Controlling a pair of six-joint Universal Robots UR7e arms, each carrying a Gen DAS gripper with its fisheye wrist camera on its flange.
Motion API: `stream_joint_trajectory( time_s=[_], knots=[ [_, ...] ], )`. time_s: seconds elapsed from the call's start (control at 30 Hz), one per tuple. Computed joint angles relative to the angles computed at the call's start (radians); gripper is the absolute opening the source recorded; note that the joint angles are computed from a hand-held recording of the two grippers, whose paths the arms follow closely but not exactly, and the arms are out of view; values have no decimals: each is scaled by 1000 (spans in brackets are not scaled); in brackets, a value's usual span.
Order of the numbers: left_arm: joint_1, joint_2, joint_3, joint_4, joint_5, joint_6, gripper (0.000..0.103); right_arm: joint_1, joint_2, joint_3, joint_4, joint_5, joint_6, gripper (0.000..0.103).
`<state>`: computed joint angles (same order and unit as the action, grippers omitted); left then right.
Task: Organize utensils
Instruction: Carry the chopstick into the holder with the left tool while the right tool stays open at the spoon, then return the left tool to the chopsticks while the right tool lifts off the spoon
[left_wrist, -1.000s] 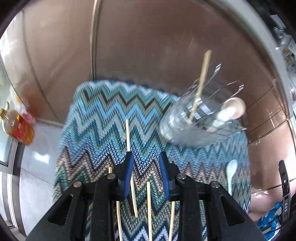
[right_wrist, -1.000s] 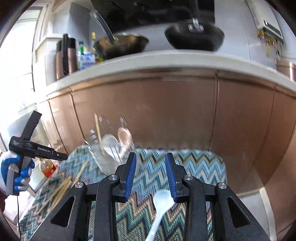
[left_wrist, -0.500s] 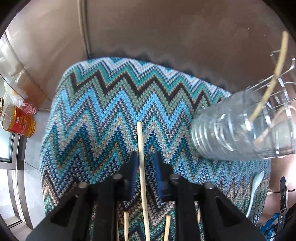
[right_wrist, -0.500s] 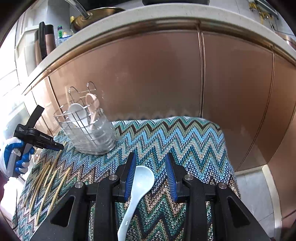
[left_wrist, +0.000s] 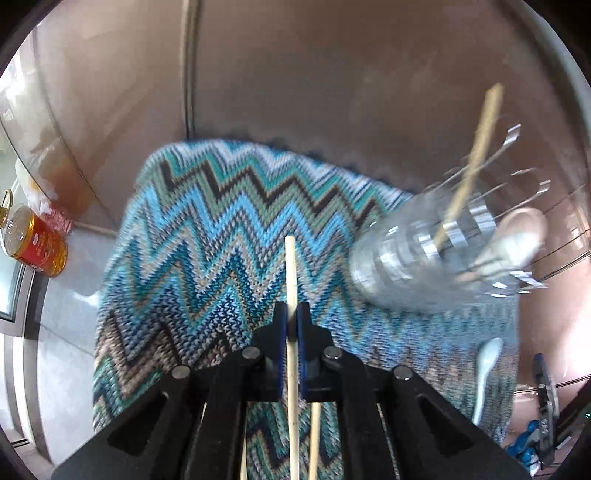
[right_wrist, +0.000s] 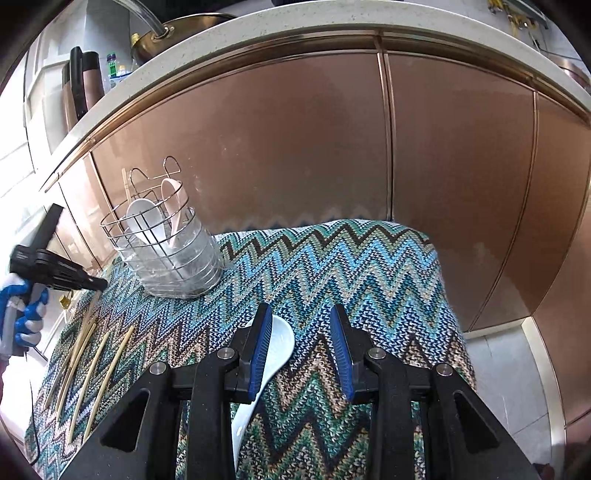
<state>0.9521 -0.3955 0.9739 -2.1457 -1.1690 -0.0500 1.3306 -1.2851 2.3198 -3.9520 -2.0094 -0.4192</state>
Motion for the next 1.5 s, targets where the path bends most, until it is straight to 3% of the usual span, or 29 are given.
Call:
stream_joint_trajectory(
  time_s=[0.13, 0.33, 0.5, 0.67, 0.9, 1.07, 1.13, 1.17, 1.2, 1.5],
  knots=[
    [-19, -103, 134, -177, -67, 22, 4, 11, 1, 12, -22, -6, 2, 32],
    [-84, -195, 283, -601, -154, 80, 4, 28, 6, 19, -42, -13, 4, 33],
    [-140, -150, 292, -937, -123, 126, 4, 31, 10, 15, -53, -10, 2, 33],
    [-184, -17, 215, -1209, -50, 232, 5, 15, 3, 11, -53, 15, 5, 33],
    [-193, 181, 58, -1323, 17, 344, 5, -24, -11, 10, -51, 48, 13, 33],
    [-182, 217, 53, -1331, 39, 379, 7, -43, -25, 15, -50, 56, 18, 33],
    [-180, 203, 73, -1315, 35, 377, 20, -44, -31, 17, -49, 56, 19, 33],
    [-181, 190, 91, -1316, 33, 373, 34, -42, -32, 19, -51, 55, 19, 33],
    [-183, 178, 108, -1327, 32, 376, 41, -39, -34, 21, -53, 53, 19, 33],
    [-219, -7, 278, -1334, 37, 406, 52, 42, -71, 63, -106, -12, -2, 36]
  ],
)
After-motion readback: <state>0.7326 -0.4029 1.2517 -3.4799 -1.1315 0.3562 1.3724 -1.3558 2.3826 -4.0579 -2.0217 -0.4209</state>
